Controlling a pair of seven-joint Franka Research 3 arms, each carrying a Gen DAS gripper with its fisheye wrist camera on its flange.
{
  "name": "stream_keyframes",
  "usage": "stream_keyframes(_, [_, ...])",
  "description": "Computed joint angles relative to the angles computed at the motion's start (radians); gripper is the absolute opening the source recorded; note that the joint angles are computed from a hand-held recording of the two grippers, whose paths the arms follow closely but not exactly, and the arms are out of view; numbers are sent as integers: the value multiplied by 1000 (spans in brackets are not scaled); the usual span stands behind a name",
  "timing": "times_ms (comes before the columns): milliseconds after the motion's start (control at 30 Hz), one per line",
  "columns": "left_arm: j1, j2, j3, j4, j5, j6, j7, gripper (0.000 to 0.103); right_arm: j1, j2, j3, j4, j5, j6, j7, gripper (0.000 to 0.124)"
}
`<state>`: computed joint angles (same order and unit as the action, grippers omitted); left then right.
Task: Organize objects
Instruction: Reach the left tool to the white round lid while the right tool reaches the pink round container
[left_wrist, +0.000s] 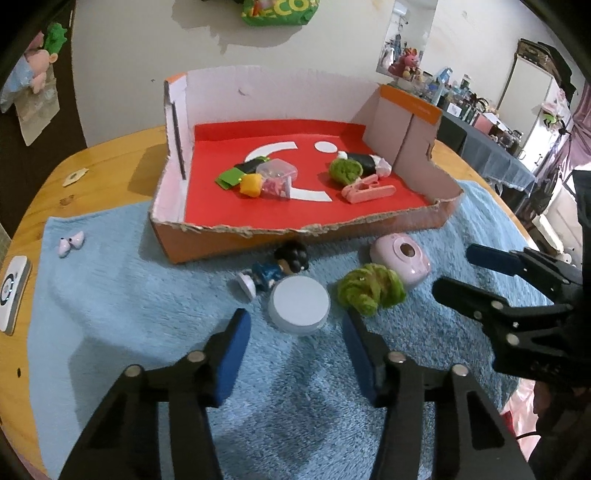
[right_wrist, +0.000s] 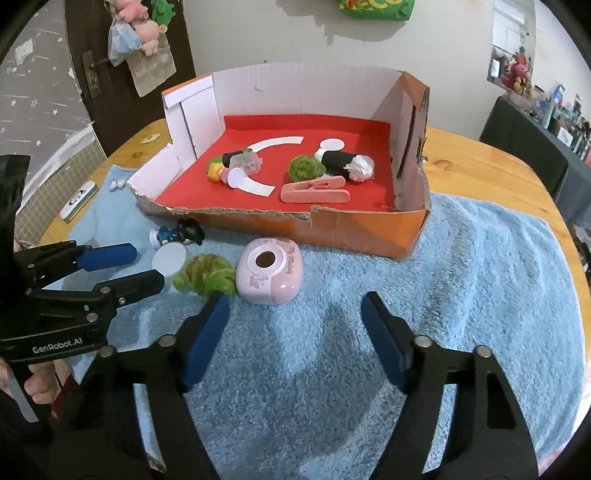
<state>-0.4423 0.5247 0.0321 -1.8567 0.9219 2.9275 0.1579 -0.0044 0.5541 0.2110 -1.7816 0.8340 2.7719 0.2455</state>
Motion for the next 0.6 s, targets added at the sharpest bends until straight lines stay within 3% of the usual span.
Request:
stream_keyframes(133, [10, 15, -11, 10, -21, 13, 32, 45, 15, 19, -11, 20, -32, 0, 29, 67])
stream_keyframes(600, [8, 41, -4, 34, -105, 26, 118, 42, 29, 62, -4, 65, -112, -4, 81, 67])
